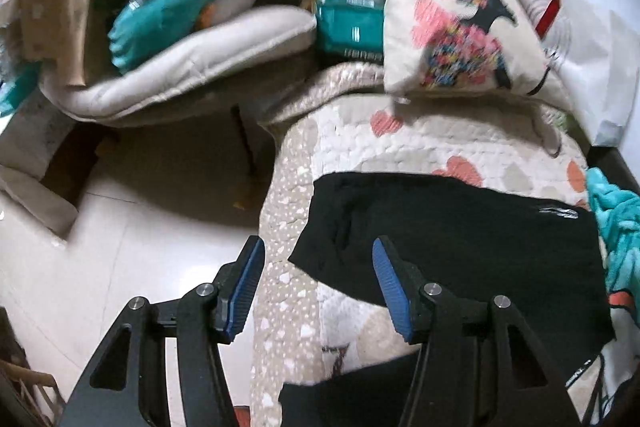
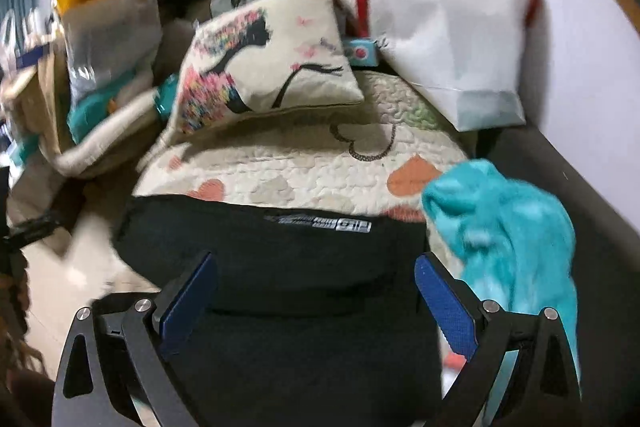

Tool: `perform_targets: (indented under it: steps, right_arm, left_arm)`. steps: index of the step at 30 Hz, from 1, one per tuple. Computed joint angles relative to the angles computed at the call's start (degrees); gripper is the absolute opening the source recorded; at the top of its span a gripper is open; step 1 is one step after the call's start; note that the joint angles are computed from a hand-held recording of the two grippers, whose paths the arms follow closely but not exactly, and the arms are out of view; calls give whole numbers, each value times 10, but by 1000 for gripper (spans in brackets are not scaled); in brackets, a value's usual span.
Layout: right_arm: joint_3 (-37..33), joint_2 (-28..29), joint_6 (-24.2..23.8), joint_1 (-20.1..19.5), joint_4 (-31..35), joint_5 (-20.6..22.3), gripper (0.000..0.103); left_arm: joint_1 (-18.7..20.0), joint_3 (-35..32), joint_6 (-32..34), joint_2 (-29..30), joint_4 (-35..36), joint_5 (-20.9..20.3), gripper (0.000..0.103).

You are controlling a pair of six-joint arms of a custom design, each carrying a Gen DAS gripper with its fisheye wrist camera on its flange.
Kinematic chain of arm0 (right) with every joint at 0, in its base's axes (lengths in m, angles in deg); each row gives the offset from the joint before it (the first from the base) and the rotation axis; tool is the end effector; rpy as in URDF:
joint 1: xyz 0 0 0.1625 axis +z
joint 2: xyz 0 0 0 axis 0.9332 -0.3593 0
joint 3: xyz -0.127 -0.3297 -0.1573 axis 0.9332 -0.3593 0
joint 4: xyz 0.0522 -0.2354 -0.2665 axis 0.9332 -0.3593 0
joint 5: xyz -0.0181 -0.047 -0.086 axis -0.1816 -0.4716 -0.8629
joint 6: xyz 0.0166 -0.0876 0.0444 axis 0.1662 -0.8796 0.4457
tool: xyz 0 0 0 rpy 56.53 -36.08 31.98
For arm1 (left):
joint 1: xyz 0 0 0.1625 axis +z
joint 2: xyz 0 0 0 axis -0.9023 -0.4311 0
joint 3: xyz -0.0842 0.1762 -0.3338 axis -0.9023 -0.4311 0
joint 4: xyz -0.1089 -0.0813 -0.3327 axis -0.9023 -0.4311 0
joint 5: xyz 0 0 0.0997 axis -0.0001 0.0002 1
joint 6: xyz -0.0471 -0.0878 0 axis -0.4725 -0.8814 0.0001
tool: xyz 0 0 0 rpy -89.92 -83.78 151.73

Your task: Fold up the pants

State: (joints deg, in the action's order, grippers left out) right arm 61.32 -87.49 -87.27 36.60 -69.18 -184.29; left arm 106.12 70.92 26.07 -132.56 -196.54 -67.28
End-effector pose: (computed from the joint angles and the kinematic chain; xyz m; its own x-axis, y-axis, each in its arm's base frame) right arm 0.2378 -0.5571 0.3479 -0.6604 -0.3348 0.6722 -0.6452 0.7109 -0.2797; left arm -0.2140 -0.4831 0.2801 -0.7310 -0.2820 -0.6213 0.2120 0.7716 -0.5997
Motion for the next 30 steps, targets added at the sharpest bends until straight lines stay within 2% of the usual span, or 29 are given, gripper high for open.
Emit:
perform_targets:
  steps: [5,7,9,14,18,21,24,26,27,30]
  right_arm:
    - [-95,75,-4,-32,71,25,95]
    - [-130,103,-19,-43,105,33,90]
    - [-154,123,-33,-49,135,37,88]
    - [-214,171,-64,-63,186,53,87]
    - [-245,202,-90,-63,203,47,87]
    - [-267,225,-103,-65,216,44,86]
    - [-293,246,-106,-68,237,45,85]
    - [-308,258,-107,-70,255,45,83]
    - [-312,264,-111,-71,259,42,82]
    - [-312,266,-114,-73,284,53,82]
  left_arm:
    - [53,-15,108,42,-103,-17,56]
    - [69,-22,144,58,-145,-25,56]
    - [90,-33,190,75,-202,-43,56]
    - [130,-71,258,116,-285,-98,56]
    - [149,-99,304,144,-311,-120,56]
    - [161,-116,333,161,-314,-120,57]
    - [171,-136,366,180,-300,-124,61]
    - [173,-141,398,188,-307,-121,69]
    - [173,-140,407,189,-310,-122,69]
    - [176,-137,424,182,-310,-150,69]
